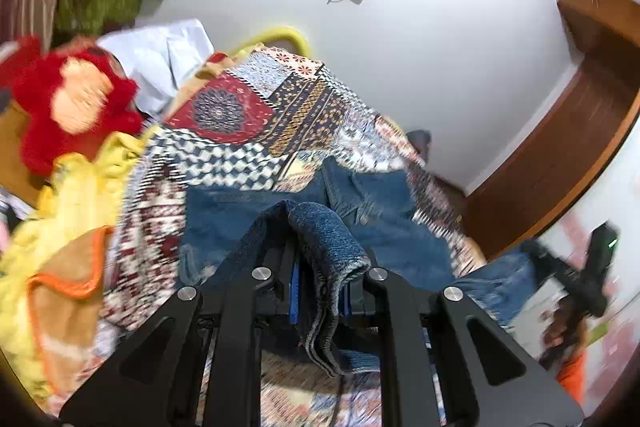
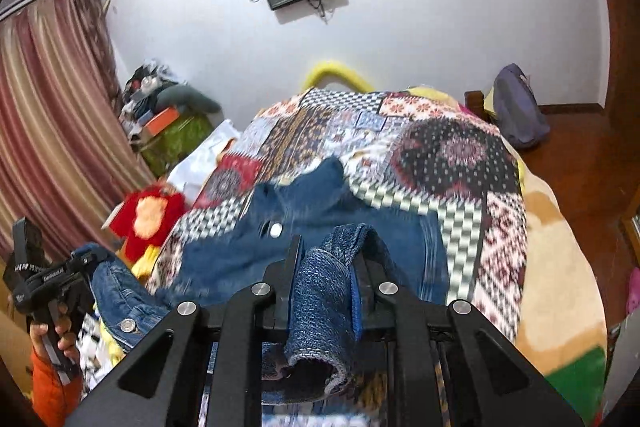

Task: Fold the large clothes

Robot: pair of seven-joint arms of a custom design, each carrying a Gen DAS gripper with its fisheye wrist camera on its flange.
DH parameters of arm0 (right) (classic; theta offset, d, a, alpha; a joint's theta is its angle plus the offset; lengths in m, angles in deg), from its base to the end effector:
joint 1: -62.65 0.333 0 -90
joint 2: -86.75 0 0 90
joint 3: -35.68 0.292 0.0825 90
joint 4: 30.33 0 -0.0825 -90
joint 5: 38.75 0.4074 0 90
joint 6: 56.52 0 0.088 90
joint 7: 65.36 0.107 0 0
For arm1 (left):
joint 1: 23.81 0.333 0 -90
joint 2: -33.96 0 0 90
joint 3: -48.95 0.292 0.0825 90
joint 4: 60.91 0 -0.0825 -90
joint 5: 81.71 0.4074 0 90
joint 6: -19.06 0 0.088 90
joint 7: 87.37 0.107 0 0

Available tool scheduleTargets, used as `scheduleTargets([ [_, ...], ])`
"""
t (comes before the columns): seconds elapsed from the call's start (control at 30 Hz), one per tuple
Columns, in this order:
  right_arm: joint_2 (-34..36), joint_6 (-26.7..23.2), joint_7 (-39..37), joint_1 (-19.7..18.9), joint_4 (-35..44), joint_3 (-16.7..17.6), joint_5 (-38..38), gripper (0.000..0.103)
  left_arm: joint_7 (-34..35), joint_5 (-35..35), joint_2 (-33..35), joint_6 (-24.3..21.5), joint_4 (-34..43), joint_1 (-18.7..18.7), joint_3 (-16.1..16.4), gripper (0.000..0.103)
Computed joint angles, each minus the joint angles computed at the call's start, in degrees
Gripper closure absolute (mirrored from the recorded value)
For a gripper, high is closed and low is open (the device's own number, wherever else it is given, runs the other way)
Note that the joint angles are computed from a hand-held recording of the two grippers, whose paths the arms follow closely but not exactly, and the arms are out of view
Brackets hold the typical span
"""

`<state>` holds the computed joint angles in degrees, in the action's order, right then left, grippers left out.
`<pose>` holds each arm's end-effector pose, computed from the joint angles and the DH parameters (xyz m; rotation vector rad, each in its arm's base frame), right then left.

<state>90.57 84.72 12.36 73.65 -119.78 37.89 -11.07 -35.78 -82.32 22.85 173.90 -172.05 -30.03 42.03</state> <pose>0.6347 0.1473 0.6716 -1.7237 1.4124 -0.3101 0.5624 -0.1373 0.6551 -2.1443 1.3627 -1.2355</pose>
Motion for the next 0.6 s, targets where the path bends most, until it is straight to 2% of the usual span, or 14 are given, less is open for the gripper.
scheduleTargets([
  [0.07,5.16,-1.13,2.04,0.06,5.89,-0.09,-1.38,0.087,-0.25,-0.94,3.55,0.02,3.01,0.67,0.72,0.089],
  [0.2,14.80,-3.15,7.14,0.35,16.36,-0.30,-5.62,0.087,-2.82,2.77,10.48,-2.13,8.78,2.68,0.41,0.089],
  [0.37,29.29,-10.85,12.64,0.69,33.04,-0.71,-10.63,0.086,-3.51,6.58,19.26,-8.20,15.75,3.77,-0.02,0.088],
  [0.53,40.65,-19.95,12.17,-0.17,46.71,-0.03,-13.59,0.086,-2.18,5.53,26.25,-12.64,20.16,4.83,-0.44,0.088],
  [0.6,41.51,-21.45,10.18,-1.35,47.23,1.00,-12.61,0.084,-1.82,5.61,27.63,-13.52,20.78,4.87,-0.58,0.087],
])
